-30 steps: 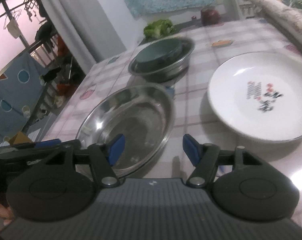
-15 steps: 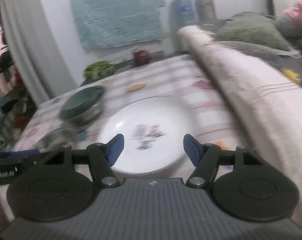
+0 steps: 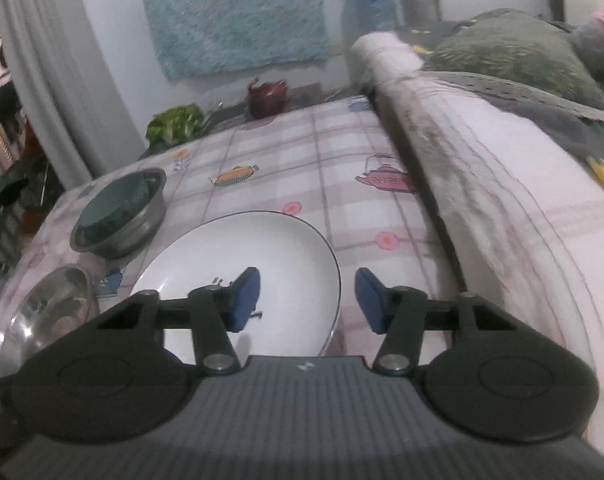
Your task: Organize plates and bowls
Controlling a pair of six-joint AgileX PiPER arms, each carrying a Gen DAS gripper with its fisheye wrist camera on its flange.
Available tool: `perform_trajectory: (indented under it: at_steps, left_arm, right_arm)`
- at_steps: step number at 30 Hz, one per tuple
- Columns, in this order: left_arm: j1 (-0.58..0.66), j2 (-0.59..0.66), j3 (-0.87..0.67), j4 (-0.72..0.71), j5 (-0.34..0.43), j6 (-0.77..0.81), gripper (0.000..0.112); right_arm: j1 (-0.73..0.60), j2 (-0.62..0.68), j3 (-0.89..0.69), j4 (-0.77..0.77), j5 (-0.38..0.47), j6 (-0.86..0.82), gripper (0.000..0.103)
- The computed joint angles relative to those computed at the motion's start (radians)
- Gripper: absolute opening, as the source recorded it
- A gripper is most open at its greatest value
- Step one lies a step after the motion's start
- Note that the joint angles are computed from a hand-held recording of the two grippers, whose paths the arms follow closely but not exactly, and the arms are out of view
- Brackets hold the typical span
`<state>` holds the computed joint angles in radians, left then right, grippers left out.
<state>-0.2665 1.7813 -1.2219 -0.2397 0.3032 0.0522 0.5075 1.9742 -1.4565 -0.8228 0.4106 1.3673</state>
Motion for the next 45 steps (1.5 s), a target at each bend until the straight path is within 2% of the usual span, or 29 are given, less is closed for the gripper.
perform_trajectory:
  at_steps: [3,7,12,16,17,22,29,36,41,45]
  left_arm:
    - [-0.018,0.021,-0.020,0.093,-0.001,-0.103,0.049]
    - [-0.025,0.061,-0.070,0.155,0.037,-0.179,0.041]
    - [-0.038,0.084,-0.095,0.232,0.052,-0.246,0.034]
    - [-0.039,0.094,-0.107,0.251,0.059,-0.273,0.031]
    - [-0.037,0.094,-0.107,0.249,0.059,-0.274,0.030]
    - [-0.031,0.088,-0.105,0.291,0.068,-0.320,0.027]
    - [-0.003,0.046,-0.053,0.275,0.064,-0.271,0.026]
    - [0.058,-0.029,0.045,0.098,0.052,-0.058,0.024]
    - [0.104,-0.085,0.109,-0.034,0.069,0.120,0.024]
    - [0.151,-0.115,0.136,-0.143,0.107,0.256,0.024]
  right_arm:
    - [-0.036,0.066,-0.117,0.179,0.030,-0.250,0.046]
    - [-0.092,0.147,-0.243,0.419,0.052,-0.554,0.039]
    - [-0.152,0.207,-0.318,0.668,0.043,-0.798,0.033]
    - [-0.185,0.233,-0.331,0.871,0.031,-0.964,0.018]
    - [-0.185,0.233,-0.325,0.898,0.024,-0.980,0.019]
    - [-0.161,0.200,-0.281,0.844,0.028,-0.936,0.019]
    - [-0.112,0.093,-0.116,0.795,-0.011,-0.843,0.019]
    - [-0.031,-0.019,0.061,0.652,-0.064,-0.635,0.019]
    - [0.063,-0.070,0.130,0.398,-0.038,-0.372,0.019]
    - [0.104,-0.106,0.186,0.337,-0.054,-0.256,0.019]
